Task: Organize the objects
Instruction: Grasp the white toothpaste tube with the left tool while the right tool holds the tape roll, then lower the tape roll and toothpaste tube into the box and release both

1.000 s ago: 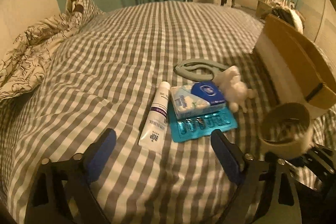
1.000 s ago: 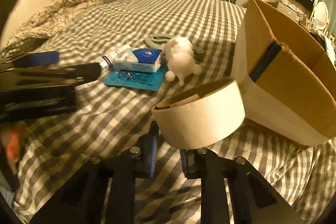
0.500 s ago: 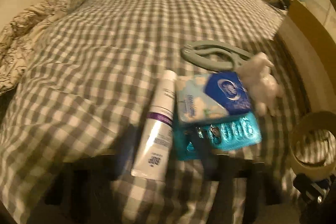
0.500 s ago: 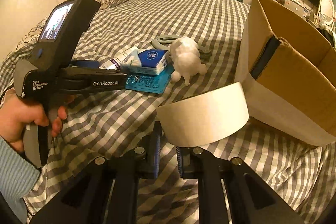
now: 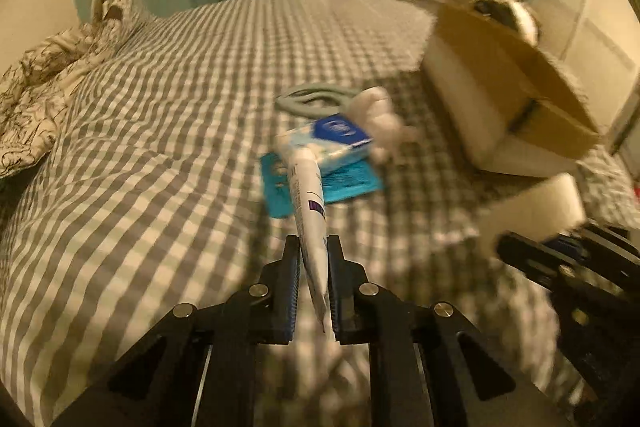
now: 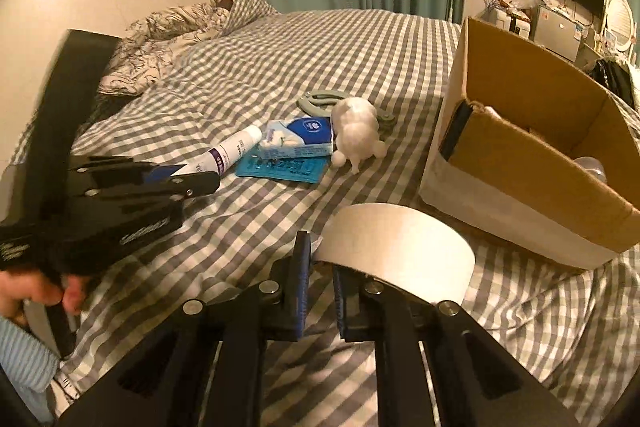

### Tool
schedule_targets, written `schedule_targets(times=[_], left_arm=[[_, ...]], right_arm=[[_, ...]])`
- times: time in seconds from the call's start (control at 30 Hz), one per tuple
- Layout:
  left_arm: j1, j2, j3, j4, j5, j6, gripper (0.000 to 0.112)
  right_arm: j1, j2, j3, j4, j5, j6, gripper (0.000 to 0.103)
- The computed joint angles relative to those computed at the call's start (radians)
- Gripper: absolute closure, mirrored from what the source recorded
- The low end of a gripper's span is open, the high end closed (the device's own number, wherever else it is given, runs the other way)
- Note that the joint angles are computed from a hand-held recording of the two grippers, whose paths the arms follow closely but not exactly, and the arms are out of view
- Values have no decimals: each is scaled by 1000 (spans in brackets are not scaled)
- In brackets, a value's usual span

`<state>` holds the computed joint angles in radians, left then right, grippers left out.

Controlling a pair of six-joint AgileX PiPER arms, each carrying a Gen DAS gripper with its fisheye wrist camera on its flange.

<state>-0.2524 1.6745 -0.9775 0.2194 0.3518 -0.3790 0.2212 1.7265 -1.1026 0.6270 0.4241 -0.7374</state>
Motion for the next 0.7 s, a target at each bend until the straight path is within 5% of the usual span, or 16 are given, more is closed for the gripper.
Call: schedule_targets(times=[0.37, 0.7], left_arm=[[-112, -227, -24, 144, 82, -162, 101], [-197, -60, -391, 13, 154, 23, 101]], right_arm=[[-86, -185, 35, 172, 107, -200, 95], [-272, -149, -277, 107, 293, -204, 95]])
